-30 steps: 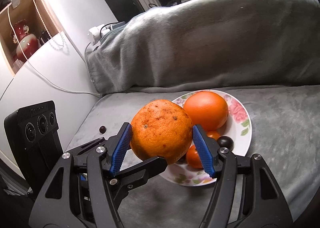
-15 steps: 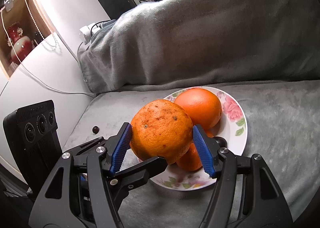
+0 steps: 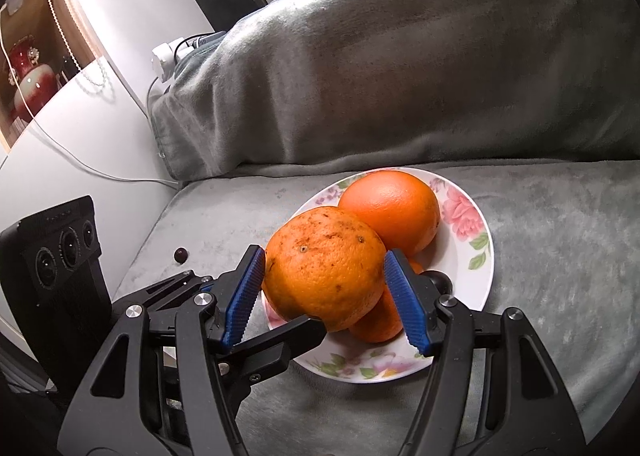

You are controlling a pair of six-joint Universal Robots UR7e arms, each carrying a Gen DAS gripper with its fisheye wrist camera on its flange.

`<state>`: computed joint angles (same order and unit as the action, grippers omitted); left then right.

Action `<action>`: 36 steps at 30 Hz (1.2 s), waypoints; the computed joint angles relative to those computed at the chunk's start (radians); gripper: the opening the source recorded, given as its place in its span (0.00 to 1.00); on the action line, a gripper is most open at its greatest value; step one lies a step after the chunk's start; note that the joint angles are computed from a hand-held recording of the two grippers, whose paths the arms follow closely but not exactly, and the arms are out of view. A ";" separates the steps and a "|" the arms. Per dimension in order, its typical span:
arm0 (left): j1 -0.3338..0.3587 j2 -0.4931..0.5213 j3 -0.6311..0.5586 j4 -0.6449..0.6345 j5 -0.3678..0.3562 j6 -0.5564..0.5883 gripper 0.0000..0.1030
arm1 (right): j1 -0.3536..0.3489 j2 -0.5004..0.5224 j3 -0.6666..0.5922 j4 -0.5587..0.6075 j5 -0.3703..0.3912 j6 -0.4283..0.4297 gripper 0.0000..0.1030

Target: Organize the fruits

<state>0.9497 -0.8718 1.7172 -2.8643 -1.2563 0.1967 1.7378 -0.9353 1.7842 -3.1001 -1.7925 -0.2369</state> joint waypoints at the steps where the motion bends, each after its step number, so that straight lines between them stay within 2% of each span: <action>1: 0.000 -0.001 0.002 -0.006 0.000 0.002 0.59 | 0.001 0.000 0.000 0.000 -0.002 0.000 0.64; 10: -0.001 -0.016 0.019 -0.007 0.010 0.002 0.60 | 0.004 -0.004 0.008 -0.003 -0.012 0.002 0.64; 14: -0.001 -0.023 0.026 -0.006 0.015 -0.001 0.67 | 0.004 -0.007 0.012 -0.006 -0.015 0.006 0.64; 18: -0.002 -0.032 0.037 -0.011 0.017 0.000 0.67 | 0.009 -0.010 0.018 -0.014 -0.017 0.000 0.72; 23: -0.002 -0.040 0.045 -0.016 0.021 0.005 0.67 | 0.018 -0.013 0.025 -0.031 -0.038 -0.006 0.73; 30: 0.003 -0.069 0.069 -0.018 0.029 0.009 0.70 | 0.028 -0.017 0.043 -0.071 -0.058 0.009 0.86; 36: 0.013 -0.100 0.090 -0.028 0.031 0.008 0.73 | 0.042 -0.016 0.055 -0.097 -0.081 0.014 0.88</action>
<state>0.9632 -0.9721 1.8077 -2.8923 -1.2248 0.2044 1.7800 -0.9516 1.8391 -3.1968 -1.8735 -0.2227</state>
